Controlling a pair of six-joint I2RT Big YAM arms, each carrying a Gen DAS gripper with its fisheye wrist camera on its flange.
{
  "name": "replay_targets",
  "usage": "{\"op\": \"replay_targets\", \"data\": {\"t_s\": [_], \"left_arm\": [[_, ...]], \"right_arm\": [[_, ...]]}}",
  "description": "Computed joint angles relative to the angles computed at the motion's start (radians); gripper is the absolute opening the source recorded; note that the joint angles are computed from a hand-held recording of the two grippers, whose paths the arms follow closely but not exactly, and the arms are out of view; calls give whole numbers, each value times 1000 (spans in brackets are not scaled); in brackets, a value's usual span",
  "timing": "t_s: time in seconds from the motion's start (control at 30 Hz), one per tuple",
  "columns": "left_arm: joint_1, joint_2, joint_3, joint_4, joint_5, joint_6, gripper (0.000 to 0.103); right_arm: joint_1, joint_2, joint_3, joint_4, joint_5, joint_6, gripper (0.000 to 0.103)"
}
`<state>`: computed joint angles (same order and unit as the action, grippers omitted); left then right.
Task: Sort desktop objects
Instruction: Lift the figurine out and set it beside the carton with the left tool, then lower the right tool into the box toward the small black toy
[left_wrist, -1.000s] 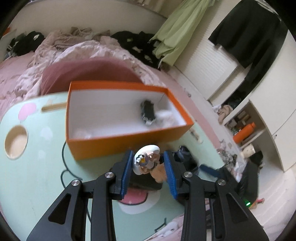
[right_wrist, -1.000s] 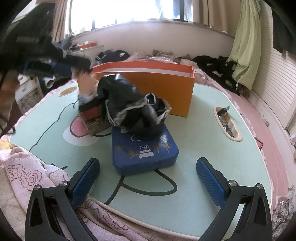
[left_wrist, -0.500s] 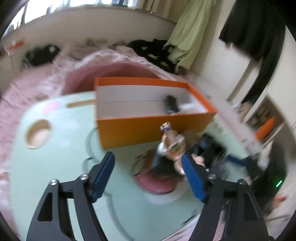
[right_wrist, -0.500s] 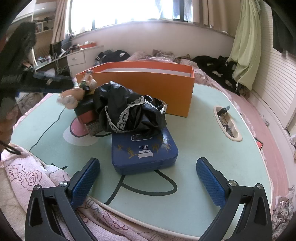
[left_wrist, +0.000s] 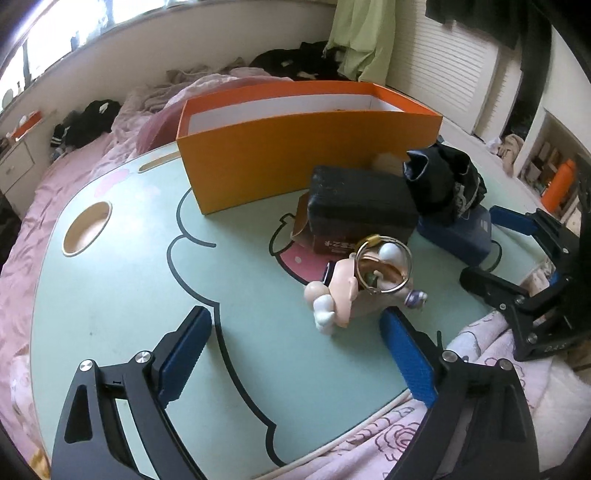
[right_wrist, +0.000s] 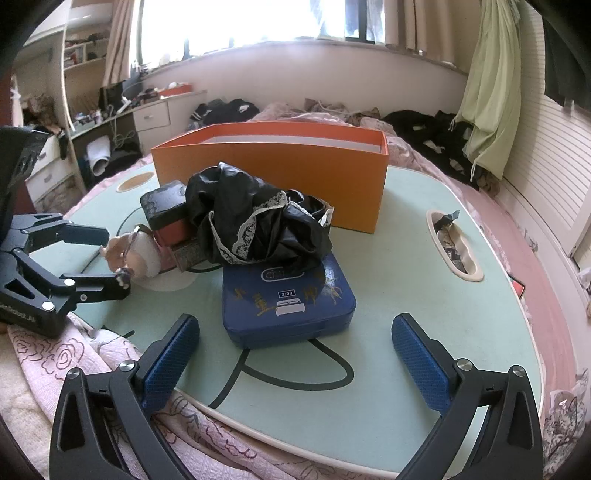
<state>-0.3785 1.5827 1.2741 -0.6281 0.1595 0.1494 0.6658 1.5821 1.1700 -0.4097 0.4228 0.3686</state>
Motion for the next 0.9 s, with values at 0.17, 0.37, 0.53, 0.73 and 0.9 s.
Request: {"op": "replay_targets", "data": {"t_s": [0.17, 0.37, 0.53, 0.73, 0.9], "left_arm": [[0, -7, -12, 8, 0, -3, 94], [0, -50, -61, 91, -3, -12, 94], [7, -70, -67, 47, 107, 65, 94], [-5, -13, -11, -38, 63, 80, 99], [0, -12, -19, -27, 53, 68, 103]], "right_arm": [[1, 0, 0, 0, 1, 2, 103], [1, -1, -1, 0, 2, 2, 103], [2, -1, -1, 0, 2, 2, 103], [2, -1, -2, 1, 2, 3, 103], [1, 0, 2, -7, -2, 3, 103]]}}
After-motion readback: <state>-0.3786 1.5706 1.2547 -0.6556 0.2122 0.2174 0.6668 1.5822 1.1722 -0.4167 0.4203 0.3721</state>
